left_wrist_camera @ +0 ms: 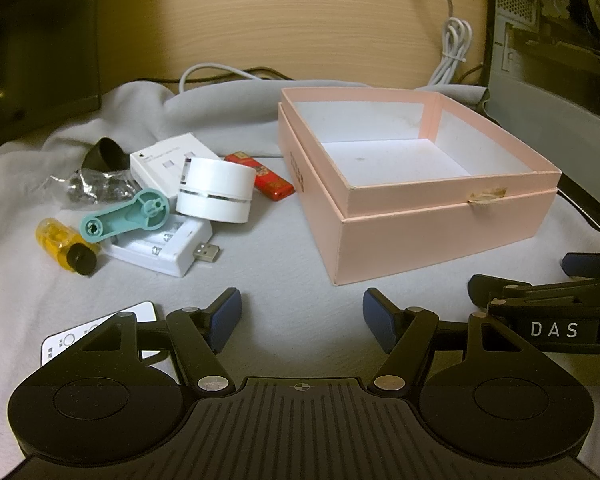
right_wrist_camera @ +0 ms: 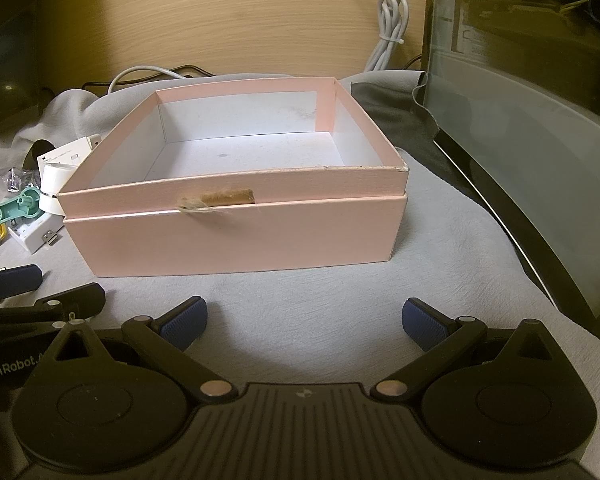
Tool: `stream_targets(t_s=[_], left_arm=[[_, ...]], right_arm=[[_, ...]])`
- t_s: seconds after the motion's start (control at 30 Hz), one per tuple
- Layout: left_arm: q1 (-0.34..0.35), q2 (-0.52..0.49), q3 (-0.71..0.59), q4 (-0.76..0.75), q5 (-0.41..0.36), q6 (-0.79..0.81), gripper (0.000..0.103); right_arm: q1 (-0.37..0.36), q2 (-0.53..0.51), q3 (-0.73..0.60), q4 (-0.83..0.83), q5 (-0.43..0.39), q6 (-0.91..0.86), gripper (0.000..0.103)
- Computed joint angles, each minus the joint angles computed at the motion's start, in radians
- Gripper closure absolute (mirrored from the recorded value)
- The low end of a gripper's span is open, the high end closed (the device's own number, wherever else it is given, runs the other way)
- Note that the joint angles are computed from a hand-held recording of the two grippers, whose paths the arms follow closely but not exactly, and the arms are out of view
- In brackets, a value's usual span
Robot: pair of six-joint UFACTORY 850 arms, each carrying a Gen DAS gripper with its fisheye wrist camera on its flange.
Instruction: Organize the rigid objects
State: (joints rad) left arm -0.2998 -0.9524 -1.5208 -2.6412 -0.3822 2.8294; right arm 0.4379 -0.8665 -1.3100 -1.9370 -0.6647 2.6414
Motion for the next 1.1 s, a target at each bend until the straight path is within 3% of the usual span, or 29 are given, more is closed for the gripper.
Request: stream_targets(t_s=[0.83,0.97,1.1], left_arm=[[0.000,0.004,0.005,0.009,-0.006,-0.017,0.032],[0.027,0.007,0.015,0.157,-0.060,-0.198,0.039],[0.094,0.025,0.039,0.468,-0.183,-0.463,0.043]], right_arm=[[-0.001,0.002,-0.004,0.000,0.009,-0.004,0.000],[-0.022,0.022,0.012,-0.059,0.071,0.000,0.000],[-0.036,0.037,0.015,-0.056,0.131,-0.058,0.000]])
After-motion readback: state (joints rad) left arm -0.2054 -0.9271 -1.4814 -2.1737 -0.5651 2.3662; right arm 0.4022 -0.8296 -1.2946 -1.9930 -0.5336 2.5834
